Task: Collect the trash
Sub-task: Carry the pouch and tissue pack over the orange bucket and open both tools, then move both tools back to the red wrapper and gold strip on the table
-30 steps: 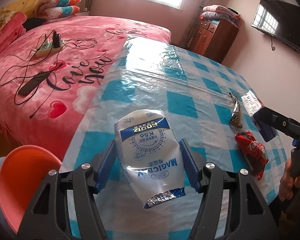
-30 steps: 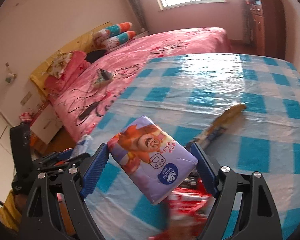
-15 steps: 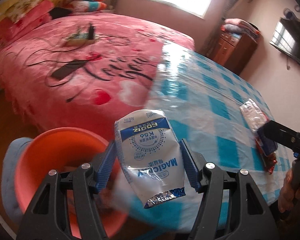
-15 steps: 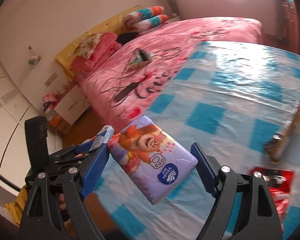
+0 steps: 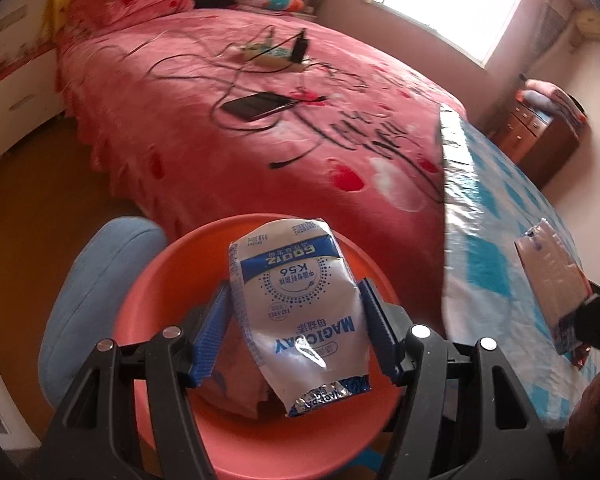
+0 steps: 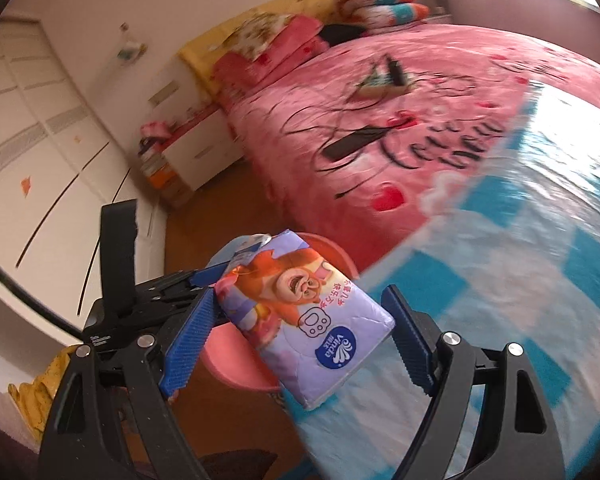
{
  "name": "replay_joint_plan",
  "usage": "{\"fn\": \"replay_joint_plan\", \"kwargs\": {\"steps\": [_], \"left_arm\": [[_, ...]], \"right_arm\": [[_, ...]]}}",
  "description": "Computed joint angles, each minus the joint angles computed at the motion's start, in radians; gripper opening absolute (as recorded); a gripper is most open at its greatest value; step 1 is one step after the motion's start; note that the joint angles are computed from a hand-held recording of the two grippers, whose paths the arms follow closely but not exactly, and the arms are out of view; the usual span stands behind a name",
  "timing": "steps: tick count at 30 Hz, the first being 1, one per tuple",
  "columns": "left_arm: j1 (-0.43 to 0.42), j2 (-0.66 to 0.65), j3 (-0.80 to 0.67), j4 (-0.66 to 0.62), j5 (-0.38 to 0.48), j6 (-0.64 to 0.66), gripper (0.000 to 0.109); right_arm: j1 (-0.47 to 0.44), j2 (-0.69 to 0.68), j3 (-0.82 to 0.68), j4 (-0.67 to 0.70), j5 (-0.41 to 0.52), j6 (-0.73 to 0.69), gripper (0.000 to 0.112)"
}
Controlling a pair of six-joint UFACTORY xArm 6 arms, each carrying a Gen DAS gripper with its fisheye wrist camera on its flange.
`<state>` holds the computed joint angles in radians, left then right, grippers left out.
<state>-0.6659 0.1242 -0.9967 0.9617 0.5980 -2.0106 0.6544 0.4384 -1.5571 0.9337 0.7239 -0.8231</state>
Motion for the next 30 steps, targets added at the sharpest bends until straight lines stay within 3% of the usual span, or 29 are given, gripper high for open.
{"fn": "replay_joint_plan", "kwargs": {"steps": [8,11,30], "left_arm": [[0.034,-0.059,0.123,0.032,-0.052,-0.104,0.065],[0.031,-0.057,0.134,-0.023,-0.025,-0.067,0.078],[0.011,-0.023,0.111,-0.011,-0.004,-0.075,0.081]], "right_arm": [[0.068,0.094,-0.098,-0.058,0.046,0.024,0.088],[0.072,0.118,-0.119,-0.076,0.063,0.038,0.088],[0.010,-0.039,0.085,0.024,-0.057,-0.019,0.089]]}}
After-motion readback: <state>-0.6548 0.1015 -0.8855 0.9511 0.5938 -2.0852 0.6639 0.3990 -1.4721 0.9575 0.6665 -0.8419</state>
